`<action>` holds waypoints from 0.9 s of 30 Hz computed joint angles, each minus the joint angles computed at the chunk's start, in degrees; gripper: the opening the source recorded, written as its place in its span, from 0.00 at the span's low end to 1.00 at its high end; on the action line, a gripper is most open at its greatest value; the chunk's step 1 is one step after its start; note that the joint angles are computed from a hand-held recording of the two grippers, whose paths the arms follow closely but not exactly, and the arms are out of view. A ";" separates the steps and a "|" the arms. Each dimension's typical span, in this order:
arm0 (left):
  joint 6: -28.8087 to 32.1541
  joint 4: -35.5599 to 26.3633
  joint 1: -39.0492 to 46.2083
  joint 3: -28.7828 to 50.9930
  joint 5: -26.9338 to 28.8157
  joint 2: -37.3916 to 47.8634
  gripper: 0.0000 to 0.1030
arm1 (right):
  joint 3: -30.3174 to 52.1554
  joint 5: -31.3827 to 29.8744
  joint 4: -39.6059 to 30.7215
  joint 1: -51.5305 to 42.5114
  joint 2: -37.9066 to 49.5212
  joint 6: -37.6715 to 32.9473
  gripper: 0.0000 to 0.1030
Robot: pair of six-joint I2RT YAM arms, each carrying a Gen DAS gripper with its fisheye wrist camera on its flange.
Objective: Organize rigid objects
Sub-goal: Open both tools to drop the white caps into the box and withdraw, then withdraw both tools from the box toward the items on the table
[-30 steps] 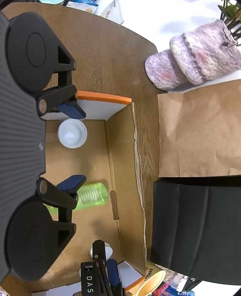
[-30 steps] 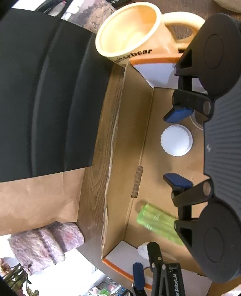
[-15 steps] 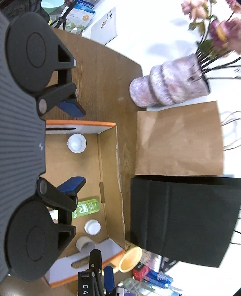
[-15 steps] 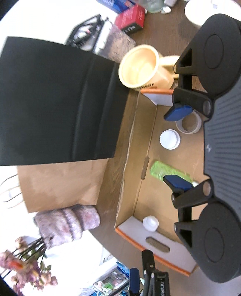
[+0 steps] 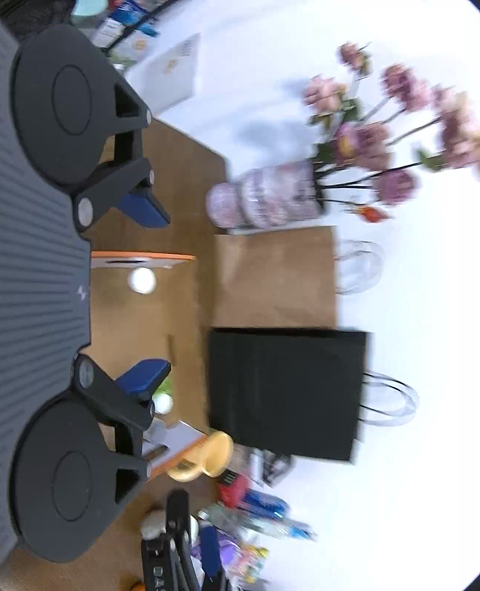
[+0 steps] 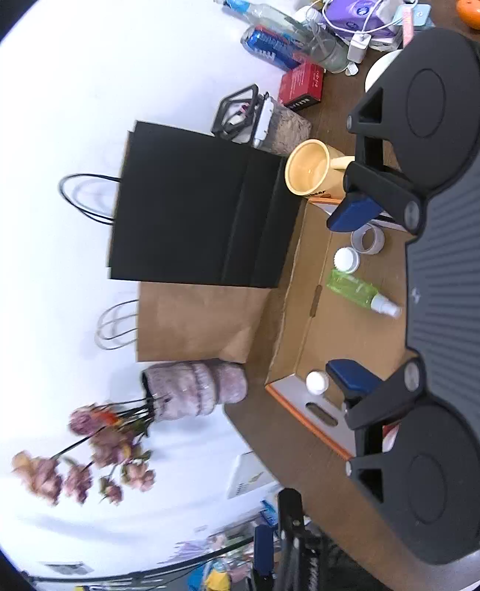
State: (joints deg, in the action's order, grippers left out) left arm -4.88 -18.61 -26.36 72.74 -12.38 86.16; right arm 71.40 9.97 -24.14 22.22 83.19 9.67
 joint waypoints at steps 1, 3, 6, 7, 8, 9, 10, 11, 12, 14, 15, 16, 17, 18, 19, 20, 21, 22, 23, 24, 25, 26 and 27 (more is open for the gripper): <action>0.44 2.89 -0.88 -3.32 -1.20 -2.40 0.83 | -3.28 0.76 2.82 0.91 -2.55 0.52 0.74; 1.54 8.24 -3.14 -9.81 -4.43 -6.89 0.83 | -9.95 3.35 9.04 3.13 -7.16 1.29 0.83; 1.74 14.90 -5.66 -18.19 -6.92 -12.46 0.83 | -20.37 8.84 19.30 7.26 -13.49 1.71 0.89; 1.44 16.59 -6.30 -20.76 -7.47 -14.24 0.83 | -23.37 10.07 21.61 8.70 -15.24 1.89 0.89; 1.02 18.19 -7.20 -23.39 -8.14 -15.99 0.83 | -25.89 11.42 23.51 10.15 -16.64 2.37 0.89; 0.76 19.04 -7.78 -25.41 -8.52 -17.59 0.83 | -28.34 12.63 25.29 11.51 -18.04 3.01 0.89; 0.38 20.07 -8.55 -27.72 -9.05 -19.30 0.83 | -31.02 13.90 27.12 13.06 -19.61 3.76 0.89; 0.18 21.37 -9.53 -30.36 -9.67 -21.34 0.83 | -33.41 15.36 28.26 14.65 -21.23 4.74 0.89; 0.11 22.24 -10.26 -32.74 -10.14 -23.45 0.83 | -35.34 16.92 28.92 16.36 -22.64 5.63 0.89; -0.55 24.12 -11.74 -38.14 -10.90 -28.75 0.83 | -40.87 22.22 32.19 21.62 -26.84 6.91 0.89; -1.23 24.36 -12.71 -40.78 -11.78 -31.97 0.83 | -43.30 24.86 33.62 24.40 -28.58 7.31 0.89; -1.94 24.49 -14.08 -43.27 -13.23 -35.13 0.83 | -45.29 27.98 34.23 27.45 -30.34 7.68 0.89; -2.57 24.10 -15.35 -45.59 -14.54 -38.41 0.83 | -47.22 32.43 34.22 31.59 -32.07 8.47 0.89; -3.31 23.40 -16.56 -47.35 -15.97 -41.15 0.83 | -48.76 36.23 33.96 35.38 -33.47 9.20 0.89; -4.40 22.24 -18.60 -49.10 -18.55 -44.03 0.83 | -50.01 39.02 33.51 38.34 -34.71 9.99 0.89; -5.10 20.64 -21.19 -50.72 -21.61 -47.00 0.83 | -51.23 42.50 32.66 42.08 -35.75 11.29 0.89; -5.39 19.55 -23.42 -52.33 -23.99 -49.92 0.83 | -52.08 46.35 31.05 46.15 -36.47 13.06 0.89; -5.98 18.42 -26.65 -54.01 -27.43 -52.87 0.83 | -52.85 50.00 29.64 49.93 -36.77 15.02 0.90; -6.91 16.48 -30.56 -55.61 -31.50 -56.02 0.85 | -53.55 53.77 27.78 53.91 -36.80 17.76 0.90; -7.90 14.45 -33.56 -56.49 -34.38 -58.19 0.85 | -53.41 57.67 23.48 58.12 -36.15 22.91 0.90; -10.22 11.33 -38.09 -57.14 -39.18 -59.89 0.85 | -52.83 61.37 18.10 62.25 -34.66 29.73 0.90; -13.06 8.31 -42.66 -57.68 -43.92 -61.19 0.85 | -51.27 64.73 10.18 66.48 -31.74 39.51 0.91; -15.90 5.39 -46.66 -58.15 -47.53 -62.55 0.85 | -48.76 67.04 0.25 69.85 -27.75 51.42 0.91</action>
State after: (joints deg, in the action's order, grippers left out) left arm -20.78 -13.22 -73.02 14.59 -59.90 23.61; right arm 22.64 77.01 -23.90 92.07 55.44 61.09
